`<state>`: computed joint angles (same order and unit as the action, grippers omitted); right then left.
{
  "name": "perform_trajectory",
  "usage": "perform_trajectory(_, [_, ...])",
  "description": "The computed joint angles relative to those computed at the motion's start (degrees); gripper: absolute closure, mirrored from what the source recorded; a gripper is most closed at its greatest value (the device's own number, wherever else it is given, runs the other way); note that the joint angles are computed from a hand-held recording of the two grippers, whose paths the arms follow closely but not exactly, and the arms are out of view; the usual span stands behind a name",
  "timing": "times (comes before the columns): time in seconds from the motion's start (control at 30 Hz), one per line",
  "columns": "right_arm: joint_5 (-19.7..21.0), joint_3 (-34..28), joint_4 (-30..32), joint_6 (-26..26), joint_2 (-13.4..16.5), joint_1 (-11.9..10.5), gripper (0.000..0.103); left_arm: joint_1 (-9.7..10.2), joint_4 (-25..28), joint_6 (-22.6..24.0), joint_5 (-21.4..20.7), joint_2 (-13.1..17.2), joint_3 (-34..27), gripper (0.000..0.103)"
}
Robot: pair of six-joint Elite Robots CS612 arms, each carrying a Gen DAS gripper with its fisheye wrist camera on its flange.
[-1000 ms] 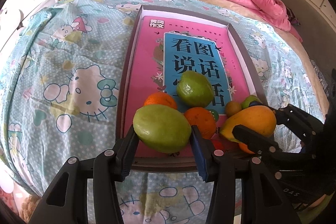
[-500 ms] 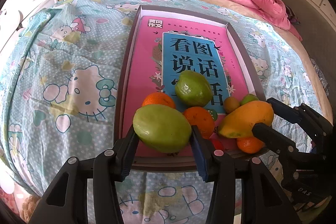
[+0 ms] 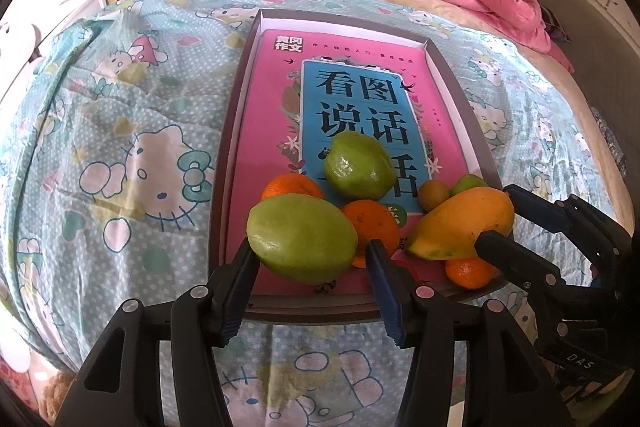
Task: Organize fruits
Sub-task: 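Lower and release the lime with the left tool while the right tool releases the mango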
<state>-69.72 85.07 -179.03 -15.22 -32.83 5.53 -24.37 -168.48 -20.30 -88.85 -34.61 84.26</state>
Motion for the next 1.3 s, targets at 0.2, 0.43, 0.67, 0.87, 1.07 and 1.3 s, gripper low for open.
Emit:
perform_trajectory(0.2, [0.1,0.1,-0.2,0.4,0.0,0.0,0.051,0.12,0.3,-0.2,0.0,0.0,-0.1,0.046])
perform_trajectory(0.43, [1.1,-0.2,-0.2,-0.9,0.0,0.3,0.049,0.27,0.5,-0.7,-0.3,0.1,-0.1,0.046])
perform_trajectory(0.67, [1.7,-0.5,0.4,-1.4,0.1,0.4,0.049,0.50,0.7,-2.0,-0.7,0.2,-0.2,0.046])
perform_trajectory(0.87, [2.2,-0.8,1.3,-0.2,0.3,0.2,0.049,0.50,0.7,-2.2,-0.7,0.2,-0.1,0.046])
perform_trajectory(1.07, [1.1,-1.2,1.9,-1.0,0.5,0.6,0.049,0.54,1.2,-2.8,-0.5,0.3,-0.3,0.045])
perform_trajectory(1.3, [0.2,-1.3,2.5,-0.4,0.6,0.6,0.049,0.73,0.9,-3.6,-0.7,0.3,-0.4,0.040])
